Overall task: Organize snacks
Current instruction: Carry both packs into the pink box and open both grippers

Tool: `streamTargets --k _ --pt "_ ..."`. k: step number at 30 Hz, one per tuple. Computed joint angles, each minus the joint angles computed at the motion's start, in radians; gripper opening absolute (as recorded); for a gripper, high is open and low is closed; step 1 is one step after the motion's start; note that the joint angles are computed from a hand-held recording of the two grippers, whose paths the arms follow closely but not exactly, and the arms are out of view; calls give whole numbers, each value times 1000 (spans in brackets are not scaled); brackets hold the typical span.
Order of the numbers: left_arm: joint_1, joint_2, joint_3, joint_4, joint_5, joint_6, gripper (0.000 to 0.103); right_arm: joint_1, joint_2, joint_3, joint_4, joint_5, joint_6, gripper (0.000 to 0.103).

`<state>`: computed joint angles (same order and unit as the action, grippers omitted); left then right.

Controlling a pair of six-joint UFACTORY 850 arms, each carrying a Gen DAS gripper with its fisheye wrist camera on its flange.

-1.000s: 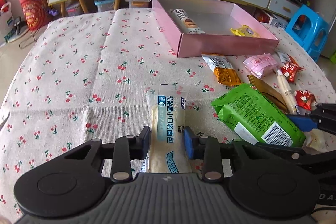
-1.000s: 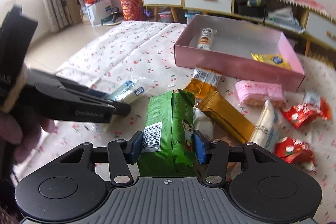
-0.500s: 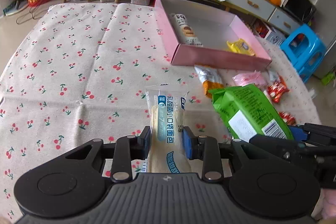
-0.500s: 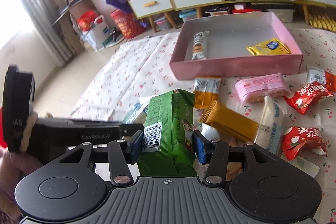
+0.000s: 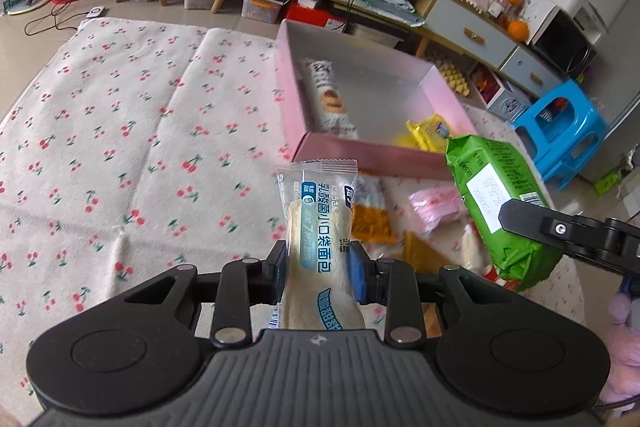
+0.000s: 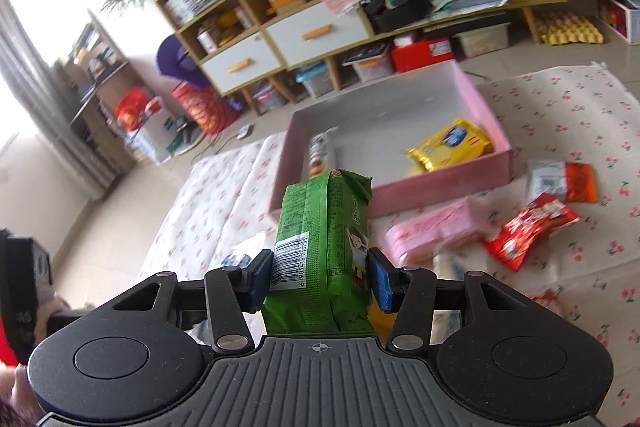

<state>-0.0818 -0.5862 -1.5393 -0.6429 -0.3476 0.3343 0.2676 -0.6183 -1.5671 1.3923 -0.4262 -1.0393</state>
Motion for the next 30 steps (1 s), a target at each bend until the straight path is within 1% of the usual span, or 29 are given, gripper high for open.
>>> streamTargets --k 8,10,13,14,17,21,25,30 --pt "-20 -59 -97 -62 8 -2 28 -25 -62 -94 -92 38 163 49" --pt "-20 -79 -126 -86 -8 13 28 -32 -89 -134 -145 37 240 49" --pt "-26 -119 -190 -49 -21 -31 28 -44 -141 -213 -250 27 370 49" --pt "-27 -130 -207 -51 -26 -27 28 -47 -162 -245 -290 27 418 49" --pt "-37 -180 -286 2 -35 -63 28 -54 -221 -329 -377 26 522 49" --pt "-46 -264 -411 59 -57 -119 28 -56 -311 -464 -503 3 648 49" --pt "-51 -348 -529 112 -82 -181 28 -53 -393 -594 -597 -22 723 49" --pt "-54 -413 -621 175 -108 -244 28 -50 -511 -787 -687 -78 802 49"
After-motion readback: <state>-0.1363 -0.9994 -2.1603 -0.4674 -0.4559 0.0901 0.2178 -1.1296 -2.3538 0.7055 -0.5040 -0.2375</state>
